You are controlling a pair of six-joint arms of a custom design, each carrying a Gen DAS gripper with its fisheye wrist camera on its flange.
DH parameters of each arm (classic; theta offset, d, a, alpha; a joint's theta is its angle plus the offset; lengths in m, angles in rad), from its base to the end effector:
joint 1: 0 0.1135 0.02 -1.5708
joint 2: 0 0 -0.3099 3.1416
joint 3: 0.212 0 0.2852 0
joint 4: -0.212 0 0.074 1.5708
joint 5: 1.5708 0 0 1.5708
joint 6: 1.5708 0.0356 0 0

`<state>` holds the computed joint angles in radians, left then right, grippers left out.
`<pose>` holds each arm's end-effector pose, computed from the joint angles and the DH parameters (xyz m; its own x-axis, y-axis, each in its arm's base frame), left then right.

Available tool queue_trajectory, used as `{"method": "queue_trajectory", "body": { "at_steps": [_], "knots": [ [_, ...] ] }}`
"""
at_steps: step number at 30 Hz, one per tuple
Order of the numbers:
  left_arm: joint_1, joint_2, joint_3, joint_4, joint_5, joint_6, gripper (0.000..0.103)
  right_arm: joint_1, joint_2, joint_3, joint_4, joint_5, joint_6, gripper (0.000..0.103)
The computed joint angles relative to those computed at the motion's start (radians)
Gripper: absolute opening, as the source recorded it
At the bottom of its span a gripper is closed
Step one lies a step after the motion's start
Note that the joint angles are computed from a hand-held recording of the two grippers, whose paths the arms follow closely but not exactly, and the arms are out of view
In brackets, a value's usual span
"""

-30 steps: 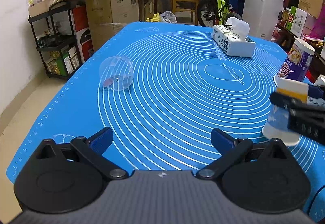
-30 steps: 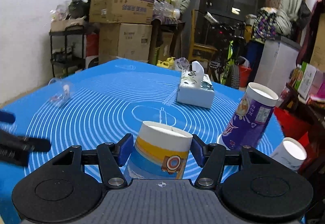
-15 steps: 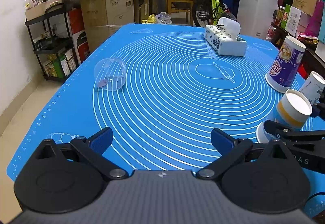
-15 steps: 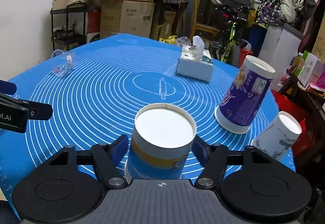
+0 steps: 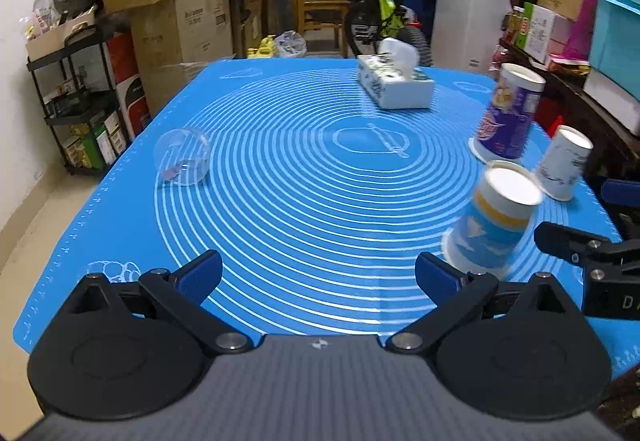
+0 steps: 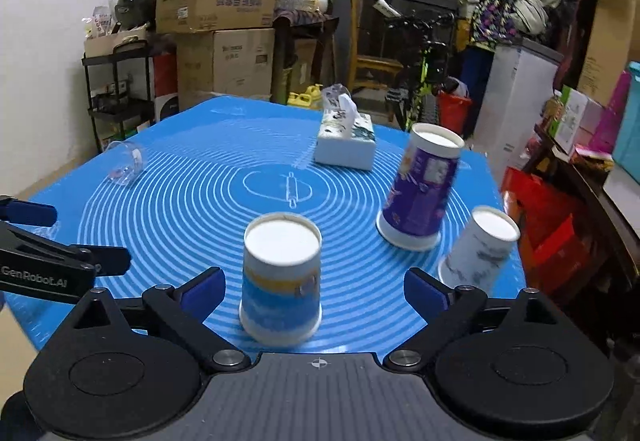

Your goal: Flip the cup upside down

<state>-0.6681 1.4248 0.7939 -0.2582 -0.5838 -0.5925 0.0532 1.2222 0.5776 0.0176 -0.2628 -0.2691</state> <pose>0.2483 -0.1709 0.2236 -0.6421 -0.0869 -0.7617 -0.1378 0.9905 0.0032 0.2600 0.0231 0.2216 -0.4953 -0.2835 -0.8212 -0.4078 0.9105 -0.0684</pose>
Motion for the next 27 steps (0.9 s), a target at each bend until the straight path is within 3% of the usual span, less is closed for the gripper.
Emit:
{"method": "queue_trajectory", "body": {
  "at_steps": [11, 27],
  "knots": [
    [-0.175, -0.005, 0.030, -0.076, -0.087, -0.070, 0.101, -0.163, -0.204, -0.049, -0.226, -0.085, -0.050, 0.097],
    [-0.265, 0.022, 0.048, -0.114, -0.114, -0.107, 0.101, -0.277, -0.274, -0.068, -0.324, -0.148, -0.139, 0.097]
  ]
}}
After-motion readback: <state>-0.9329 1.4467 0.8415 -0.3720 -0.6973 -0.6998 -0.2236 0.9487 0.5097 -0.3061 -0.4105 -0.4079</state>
